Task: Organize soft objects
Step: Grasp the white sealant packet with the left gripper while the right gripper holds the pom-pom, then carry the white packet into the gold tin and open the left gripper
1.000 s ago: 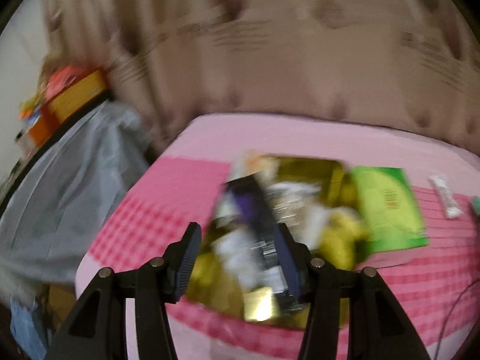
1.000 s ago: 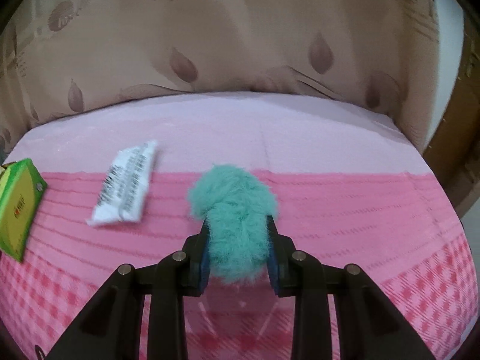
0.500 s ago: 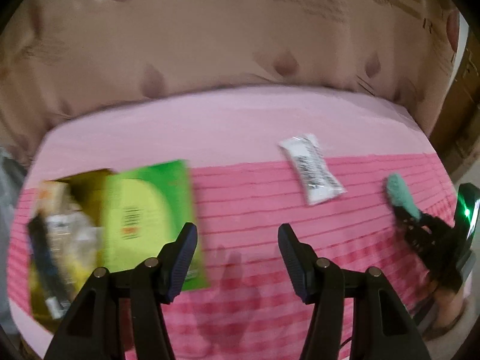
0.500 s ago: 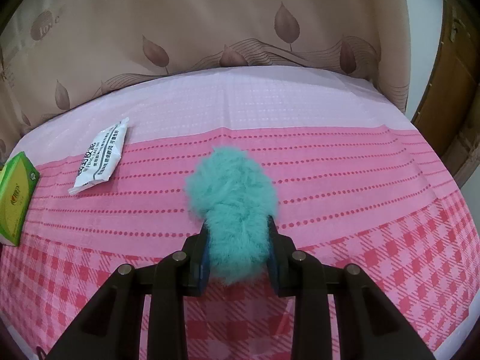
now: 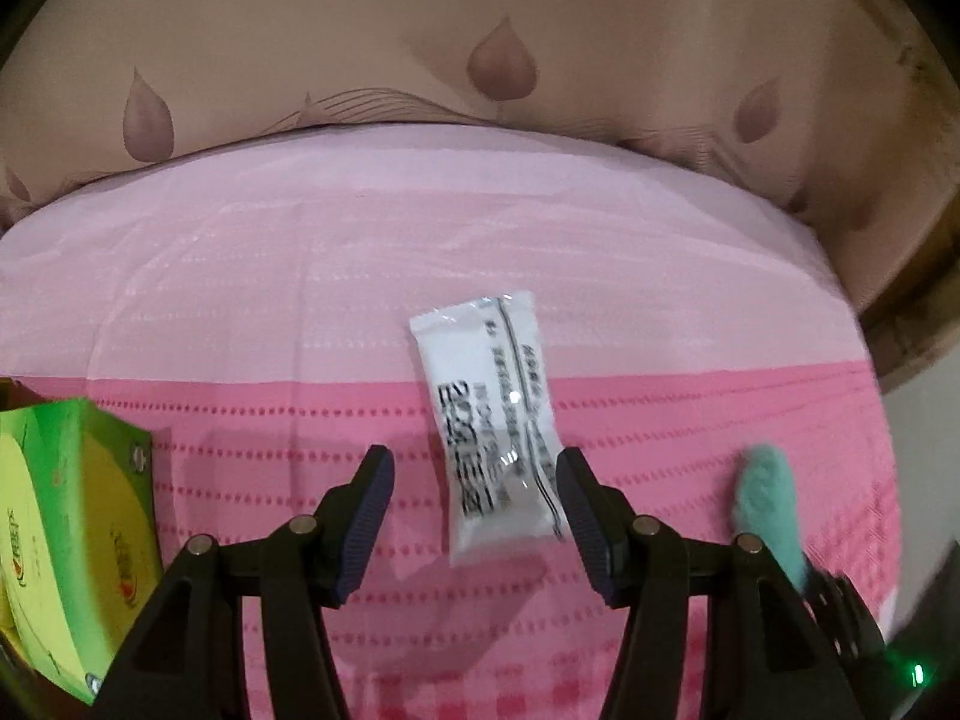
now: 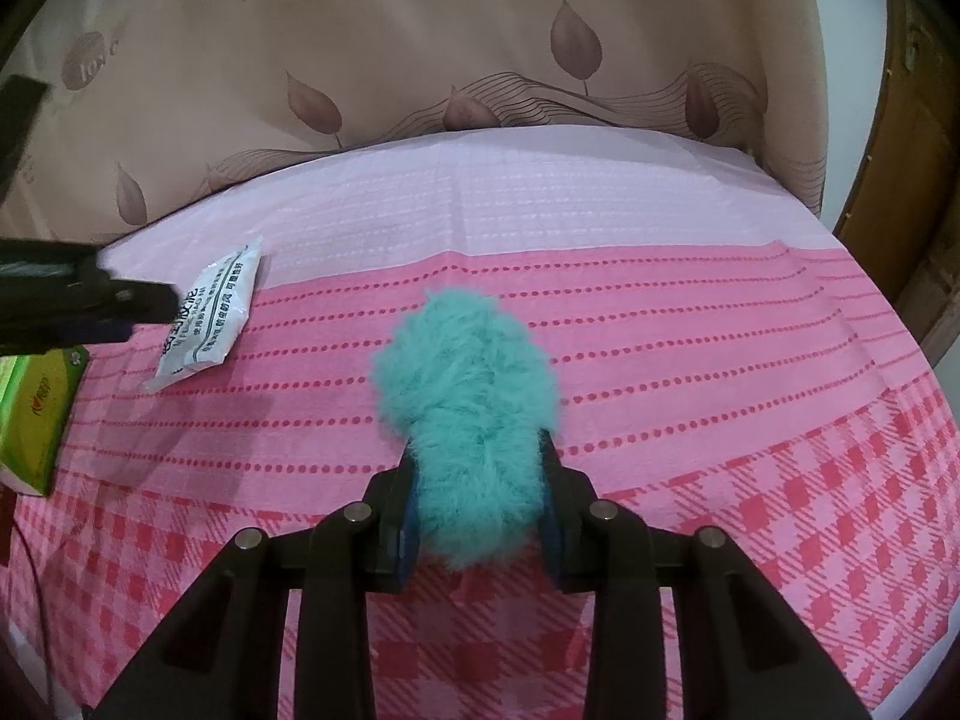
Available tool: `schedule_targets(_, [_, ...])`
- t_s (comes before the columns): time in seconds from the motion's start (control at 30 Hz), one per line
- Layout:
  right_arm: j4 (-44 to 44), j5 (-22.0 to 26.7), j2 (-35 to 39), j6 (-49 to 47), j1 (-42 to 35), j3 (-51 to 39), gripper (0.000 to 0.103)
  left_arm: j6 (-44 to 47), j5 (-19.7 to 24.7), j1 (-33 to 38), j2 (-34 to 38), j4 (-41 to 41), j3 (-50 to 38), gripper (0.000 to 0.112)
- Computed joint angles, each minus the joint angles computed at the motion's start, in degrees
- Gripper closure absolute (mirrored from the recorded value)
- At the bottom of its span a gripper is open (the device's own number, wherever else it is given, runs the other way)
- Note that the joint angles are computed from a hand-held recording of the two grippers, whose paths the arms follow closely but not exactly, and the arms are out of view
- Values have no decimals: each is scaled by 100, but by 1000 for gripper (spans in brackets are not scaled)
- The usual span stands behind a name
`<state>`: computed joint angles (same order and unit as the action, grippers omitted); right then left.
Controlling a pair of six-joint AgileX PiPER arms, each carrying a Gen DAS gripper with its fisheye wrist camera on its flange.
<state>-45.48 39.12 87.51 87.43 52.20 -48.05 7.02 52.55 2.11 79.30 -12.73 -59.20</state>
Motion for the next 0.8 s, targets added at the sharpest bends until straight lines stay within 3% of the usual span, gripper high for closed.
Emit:
schedule_targets(0.33, [15, -242, -80, -32, -87, 100, 69, -1122, -434, -623, 726, 713, -181, 54])
schedule_targets(0.53, [19, -335, -110, -23, -123, 139, 68, -1730, -894, -989, 632, 1372, 79, 51])
schedule_targets(0.8, [28, -397, -148, -19, -150, 172, 67, -1062, -995, -791, 377, 966, 334, 58])
